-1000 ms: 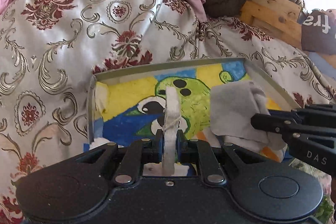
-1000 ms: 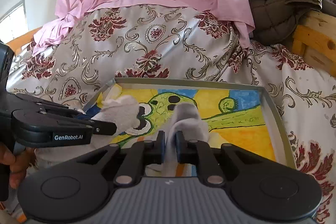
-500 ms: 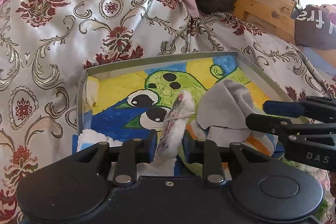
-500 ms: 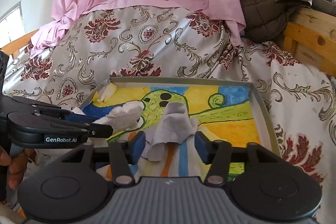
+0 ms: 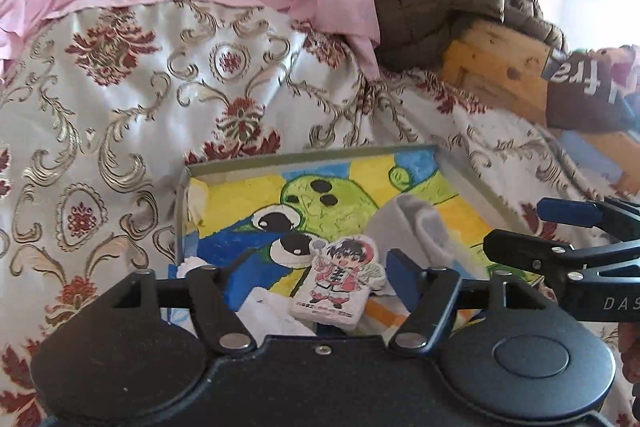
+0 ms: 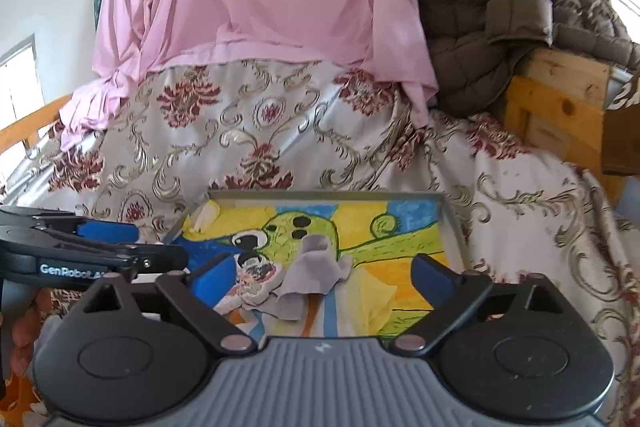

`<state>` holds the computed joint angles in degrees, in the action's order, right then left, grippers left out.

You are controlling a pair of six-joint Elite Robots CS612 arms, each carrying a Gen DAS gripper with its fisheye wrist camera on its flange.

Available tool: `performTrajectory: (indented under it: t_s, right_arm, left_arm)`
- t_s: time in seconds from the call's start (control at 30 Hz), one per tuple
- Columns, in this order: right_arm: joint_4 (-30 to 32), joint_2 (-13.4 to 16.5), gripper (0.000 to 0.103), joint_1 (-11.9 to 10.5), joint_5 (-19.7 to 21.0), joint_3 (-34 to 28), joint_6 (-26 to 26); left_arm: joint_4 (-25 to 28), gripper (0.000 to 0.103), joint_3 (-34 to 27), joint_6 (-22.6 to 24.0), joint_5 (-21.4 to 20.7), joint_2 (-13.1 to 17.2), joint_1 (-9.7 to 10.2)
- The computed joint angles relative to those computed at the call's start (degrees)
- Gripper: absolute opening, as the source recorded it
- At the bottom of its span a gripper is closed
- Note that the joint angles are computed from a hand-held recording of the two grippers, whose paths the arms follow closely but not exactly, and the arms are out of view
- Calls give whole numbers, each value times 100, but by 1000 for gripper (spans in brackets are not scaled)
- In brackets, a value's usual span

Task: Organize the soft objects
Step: 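Open both tools to release the items into the painted tray, then move both open tools back toward the remaining pile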

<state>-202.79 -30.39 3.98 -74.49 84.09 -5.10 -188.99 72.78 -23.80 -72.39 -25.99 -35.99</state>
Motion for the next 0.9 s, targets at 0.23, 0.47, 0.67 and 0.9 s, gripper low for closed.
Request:
performTrajectory:
  t_s: [0.23, 0.47, 0.67, 0.9]
  right_arm:
    - [-539, -302, 102, -38, -19, 507, 82]
    - [-1078, -644, 103, -70, -88, 1130, 216]
    - [-1514, -883, 103, -88, -140, 1662, 241]
    - [-2162, -1019, 103, -92, -208, 2185, 480]
  left_arm:
    - [-569, 88, 483, 72, 470, -281, -180]
    - [-1222, 97, 1091, 98, 980, -615, -420]
    - [-1676, 99, 1625, 27, 1270, -898, -643]
    - [-2164, 102, 2174, -177, 1566, -1094, -908]
